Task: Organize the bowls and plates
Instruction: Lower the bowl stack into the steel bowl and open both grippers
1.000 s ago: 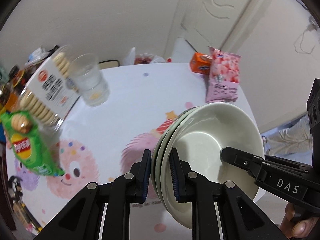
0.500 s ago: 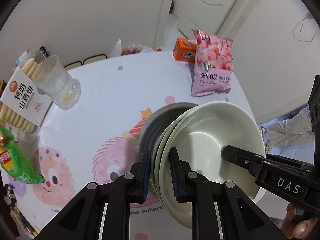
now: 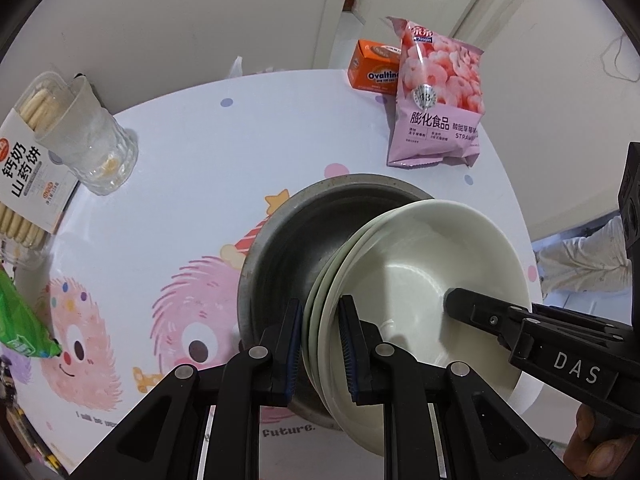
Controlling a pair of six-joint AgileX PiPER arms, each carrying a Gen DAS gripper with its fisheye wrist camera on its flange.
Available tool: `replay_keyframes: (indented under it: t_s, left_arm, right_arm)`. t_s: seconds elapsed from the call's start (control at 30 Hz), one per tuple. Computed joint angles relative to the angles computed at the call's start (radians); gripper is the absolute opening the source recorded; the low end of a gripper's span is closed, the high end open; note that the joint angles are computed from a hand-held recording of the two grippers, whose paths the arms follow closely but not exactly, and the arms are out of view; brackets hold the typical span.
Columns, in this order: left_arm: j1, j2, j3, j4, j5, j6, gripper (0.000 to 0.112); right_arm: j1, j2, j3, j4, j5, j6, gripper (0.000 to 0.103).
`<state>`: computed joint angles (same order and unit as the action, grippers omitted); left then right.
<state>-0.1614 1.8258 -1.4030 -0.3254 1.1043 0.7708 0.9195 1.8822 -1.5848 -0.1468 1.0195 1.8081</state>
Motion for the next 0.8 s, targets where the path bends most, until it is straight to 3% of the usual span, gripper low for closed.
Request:
replay_keyframes:
  t_s: [0.33,0.67,0.7,0.77,0.8]
  left_arm:
    - [-0.043,0.019,0.038,0.037,-0.077,-0.041,0.018]
    - [-0.043,0.025,0.051,0.033,-0.101,-0.065,0.019]
    - [-0.041,0.027,0.049,0.028,-0.097,-0.063,0.020]
    - [-0.031,0.026,0.045,0.009,-0.087,-0.044,0.028]
    - [-0.032,0.020,0.045,0.012,-0.088,-0.036,0.046]
  right_arm:
    - [-0.040,-0.012,0.105,0.048,-0.107,-0.010,0.021]
    - [-0.069,0.008,0.093,0.095,-0.111,-0.064,0.024]
    - [-0.068,0.010,0.091,0.088,-0.109,-0.055,0.027]
    - [-0.067,0.024,0.058,0.075,-0.074,-0.057,0.050]
    - [-0.064,0.022,0.057,0.062,-0.083,-0.045,0.060]
